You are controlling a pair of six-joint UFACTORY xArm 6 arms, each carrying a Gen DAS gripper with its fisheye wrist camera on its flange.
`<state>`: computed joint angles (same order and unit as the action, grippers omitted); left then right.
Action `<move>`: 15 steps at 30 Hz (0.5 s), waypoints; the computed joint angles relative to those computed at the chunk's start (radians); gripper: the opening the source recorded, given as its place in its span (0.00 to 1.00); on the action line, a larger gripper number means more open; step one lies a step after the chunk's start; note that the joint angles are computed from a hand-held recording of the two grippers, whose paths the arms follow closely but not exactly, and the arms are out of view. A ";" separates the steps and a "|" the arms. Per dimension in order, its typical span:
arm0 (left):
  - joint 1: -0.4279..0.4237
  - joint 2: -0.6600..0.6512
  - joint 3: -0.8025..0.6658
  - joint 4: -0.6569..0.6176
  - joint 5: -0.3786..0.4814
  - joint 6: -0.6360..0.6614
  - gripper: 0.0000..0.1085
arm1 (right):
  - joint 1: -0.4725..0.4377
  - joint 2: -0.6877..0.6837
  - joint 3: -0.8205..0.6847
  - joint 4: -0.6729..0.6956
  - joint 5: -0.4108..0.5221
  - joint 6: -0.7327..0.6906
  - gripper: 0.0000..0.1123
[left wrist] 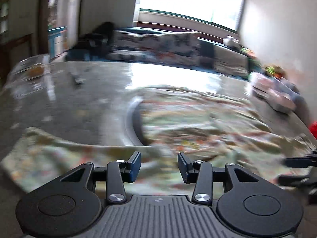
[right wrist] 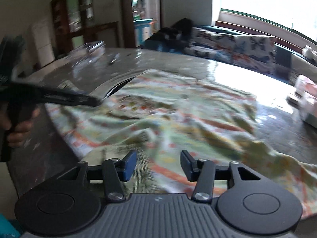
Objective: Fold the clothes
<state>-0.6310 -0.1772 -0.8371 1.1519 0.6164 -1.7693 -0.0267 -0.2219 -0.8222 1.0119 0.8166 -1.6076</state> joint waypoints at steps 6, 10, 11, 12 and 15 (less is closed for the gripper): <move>-0.009 0.132 -0.098 0.024 -0.112 0.038 0.39 | 0.008 -0.019 0.049 -0.042 0.015 -0.026 0.37; -0.044 0.204 -0.148 0.023 -0.106 0.122 0.39 | -0.014 -0.023 0.044 -0.060 0.045 -0.030 0.37; -0.057 0.211 -0.156 0.033 -0.082 0.140 0.39 | -0.018 -0.024 0.041 -0.062 0.051 -0.033 0.37; -0.070 0.215 -0.163 0.043 -0.057 0.158 0.39 | -0.022 -0.025 0.038 -0.061 0.057 -0.037 0.37; -0.060 0.197 -0.155 0.017 -0.068 0.164 0.39 | -0.039 -0.024 0.023 -0.017 0.057 -0.044 0.37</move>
